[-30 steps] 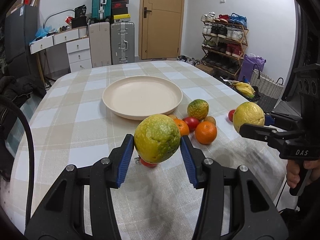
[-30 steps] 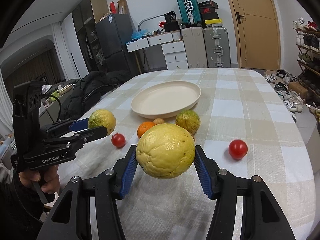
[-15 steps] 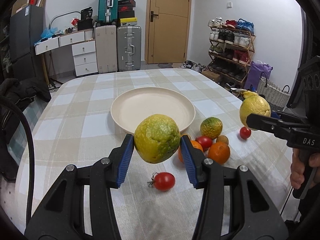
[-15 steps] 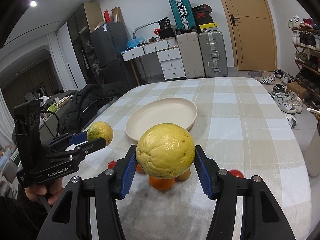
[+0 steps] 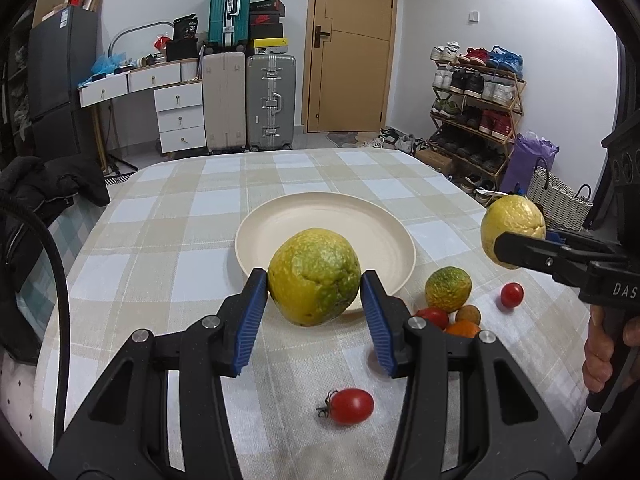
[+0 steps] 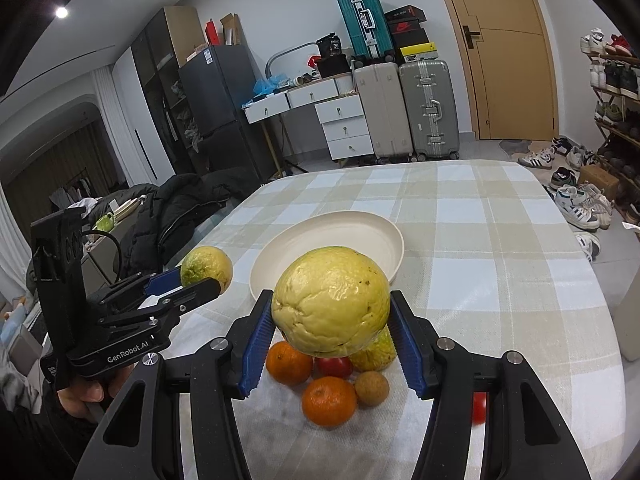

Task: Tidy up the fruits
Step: 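Carry both citrus fruits over the cream plate with both tools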

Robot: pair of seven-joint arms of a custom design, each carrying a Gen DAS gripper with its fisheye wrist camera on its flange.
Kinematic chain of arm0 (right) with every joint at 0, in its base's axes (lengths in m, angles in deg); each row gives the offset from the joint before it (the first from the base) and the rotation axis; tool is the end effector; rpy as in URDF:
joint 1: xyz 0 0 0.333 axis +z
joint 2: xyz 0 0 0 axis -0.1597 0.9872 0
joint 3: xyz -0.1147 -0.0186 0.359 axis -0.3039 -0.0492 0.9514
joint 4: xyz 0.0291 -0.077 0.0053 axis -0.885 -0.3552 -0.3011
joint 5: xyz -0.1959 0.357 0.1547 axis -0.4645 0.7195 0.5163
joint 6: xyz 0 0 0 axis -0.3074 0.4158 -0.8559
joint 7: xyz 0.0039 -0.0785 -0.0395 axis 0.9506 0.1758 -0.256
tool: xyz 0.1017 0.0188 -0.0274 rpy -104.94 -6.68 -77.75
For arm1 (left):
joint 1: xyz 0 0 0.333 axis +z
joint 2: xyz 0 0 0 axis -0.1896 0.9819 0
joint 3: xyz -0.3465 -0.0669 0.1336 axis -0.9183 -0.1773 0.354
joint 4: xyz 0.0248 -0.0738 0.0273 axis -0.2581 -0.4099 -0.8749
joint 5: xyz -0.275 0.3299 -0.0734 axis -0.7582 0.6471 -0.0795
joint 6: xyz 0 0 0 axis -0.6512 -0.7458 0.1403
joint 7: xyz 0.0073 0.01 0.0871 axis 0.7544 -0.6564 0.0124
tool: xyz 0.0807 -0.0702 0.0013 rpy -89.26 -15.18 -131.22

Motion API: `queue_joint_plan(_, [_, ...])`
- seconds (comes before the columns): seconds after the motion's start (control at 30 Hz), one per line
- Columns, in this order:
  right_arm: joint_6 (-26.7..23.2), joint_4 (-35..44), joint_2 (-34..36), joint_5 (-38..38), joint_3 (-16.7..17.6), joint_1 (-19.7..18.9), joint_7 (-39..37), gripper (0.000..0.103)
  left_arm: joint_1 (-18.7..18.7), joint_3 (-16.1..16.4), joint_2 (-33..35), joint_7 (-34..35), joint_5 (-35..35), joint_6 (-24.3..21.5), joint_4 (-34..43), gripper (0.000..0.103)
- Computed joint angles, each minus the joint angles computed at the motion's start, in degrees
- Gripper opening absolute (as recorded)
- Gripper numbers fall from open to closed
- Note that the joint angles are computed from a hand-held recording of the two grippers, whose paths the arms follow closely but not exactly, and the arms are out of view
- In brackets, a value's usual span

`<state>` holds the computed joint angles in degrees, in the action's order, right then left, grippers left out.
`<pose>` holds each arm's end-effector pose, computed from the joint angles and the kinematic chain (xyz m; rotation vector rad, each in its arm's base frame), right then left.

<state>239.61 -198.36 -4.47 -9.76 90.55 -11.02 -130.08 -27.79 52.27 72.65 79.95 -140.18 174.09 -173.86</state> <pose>0.4206 0.1671 0.4955 -1.3192 1.8029 -0.6727 0.5599 -0.2939 0.5144 -1.0496 2.2837 -1.2779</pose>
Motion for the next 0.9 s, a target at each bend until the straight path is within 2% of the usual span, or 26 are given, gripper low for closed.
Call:
queue_joint_plan(0.2, [1.05,2.39,4.22,2.36,-1.67,0.56,-2.81,0.057,-0.1,-0.44,2.72,-5.65,5.87,1.33,2.24,0.045])
queue_joint_plan(0.4, [1.82,4.09,7.87,8.44,-3.05,0.94,-8.72,0.057,0.35,-1.21,6.21,-13.97,15.71,2.33,4.64,0.045])
queue_joint_plan(0.7, [1.64,5.64,12.41,24.4,-6.25,4.33,-24.55,0.057,1.33,-1.82,11.06,-26.76,29.54,3.08,7.65,0.045])
queue_joint_plan(0.77, [0.7,6.33,13.24,25.93,-5.9,4.08,-26.33,0.057,1.47,-1.79,11.99,-29.29,32.32,2.97,8.22,0.045])
queue_joint_plan(0.9, [0.12,6.85,14.79,32.02,-7.35,5.92,-32.07,0.057,1.38,-1.43,13.51,-33.89,37.48,2.78,9.14,0.045])
